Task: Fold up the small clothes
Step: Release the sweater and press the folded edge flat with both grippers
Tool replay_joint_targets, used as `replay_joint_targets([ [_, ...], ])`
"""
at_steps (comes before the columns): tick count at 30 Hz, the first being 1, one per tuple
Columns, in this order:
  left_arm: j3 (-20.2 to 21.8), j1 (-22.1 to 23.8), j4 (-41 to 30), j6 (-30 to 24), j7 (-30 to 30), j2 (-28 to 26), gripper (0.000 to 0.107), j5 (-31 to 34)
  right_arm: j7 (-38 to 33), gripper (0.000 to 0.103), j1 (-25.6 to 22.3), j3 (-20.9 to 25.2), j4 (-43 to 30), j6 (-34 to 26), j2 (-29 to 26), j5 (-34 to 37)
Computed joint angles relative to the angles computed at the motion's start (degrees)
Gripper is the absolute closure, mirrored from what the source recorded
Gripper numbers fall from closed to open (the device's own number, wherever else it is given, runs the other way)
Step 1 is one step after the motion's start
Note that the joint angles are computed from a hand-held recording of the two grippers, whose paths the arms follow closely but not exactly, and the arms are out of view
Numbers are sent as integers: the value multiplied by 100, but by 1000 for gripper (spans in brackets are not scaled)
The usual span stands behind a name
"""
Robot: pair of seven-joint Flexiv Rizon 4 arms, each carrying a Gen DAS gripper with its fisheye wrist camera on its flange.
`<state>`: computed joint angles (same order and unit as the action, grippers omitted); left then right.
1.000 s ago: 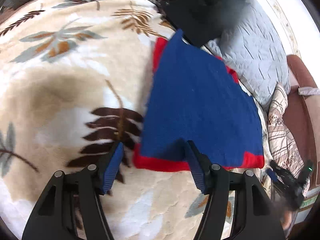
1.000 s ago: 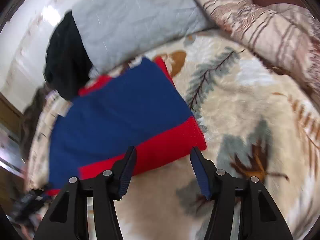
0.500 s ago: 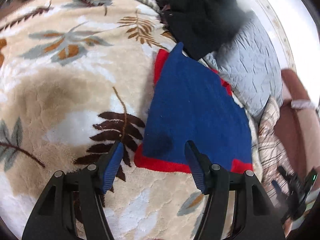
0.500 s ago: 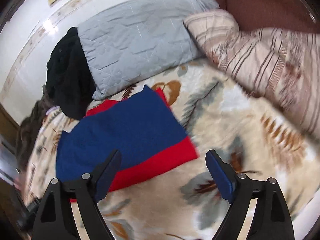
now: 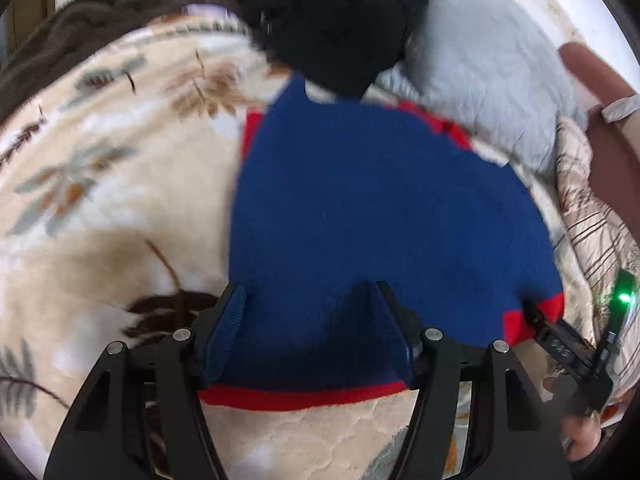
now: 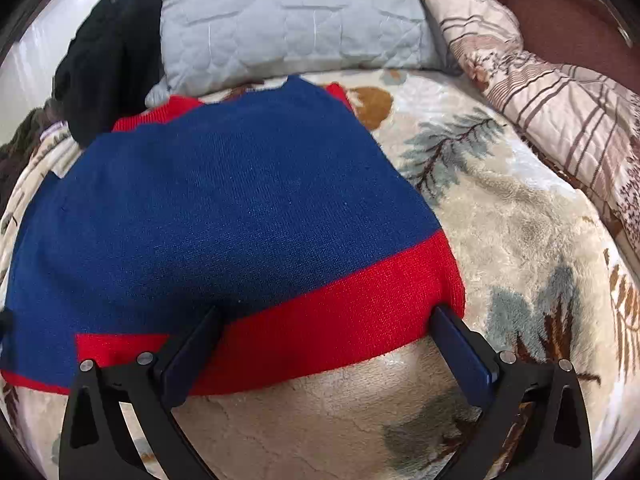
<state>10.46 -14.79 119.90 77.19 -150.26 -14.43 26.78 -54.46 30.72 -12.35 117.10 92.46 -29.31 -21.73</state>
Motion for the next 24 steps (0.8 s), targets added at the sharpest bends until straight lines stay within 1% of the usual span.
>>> replay_joint_targets([
  [1, 120, -146, -167, -183, -253, -74, 34, 281, -24, 0, -73, 78, -15, -8, -1, 17],
  [2, 188, -255, -284, -346, -369, -115, 26, 446, -34, 0, -110, 115, -13, 13, -5, 34],
  [3, 114, -204, -314, -447, -267, -149, 24, 385, -27, 0, -71, 69, 12, 54, -6, 37],
  [5, 40, -119, -279, -395, -240, -162, 23, 335, -42, 0, -16, 8, 24, 67, -9, 41],
  [7, -49, 34, -143, -195, -99, -144, 22, 171, -36, 0, 2, 18, 22, 13, 30, 54],
  [10, -39, 55, -73, -62, -23, -150, 22, 53, -27, 0, 2, 25, -20, -19, 18, 41],
  [14, 87, -144, -199, -254, -154, -176, 18, 251, 9, 0, 60, -42, 30, 62, 19, 47],
  [19, 1, -85, -196, -271, -47, -188, 11, 238, -84, 0, -150, 188, 20, 136, 13, 153],
  [24, 2, -93, -224, -255, 71, -237, 6, 192, -98, 0, -41, 95, 54, 167, 23, 231],
])
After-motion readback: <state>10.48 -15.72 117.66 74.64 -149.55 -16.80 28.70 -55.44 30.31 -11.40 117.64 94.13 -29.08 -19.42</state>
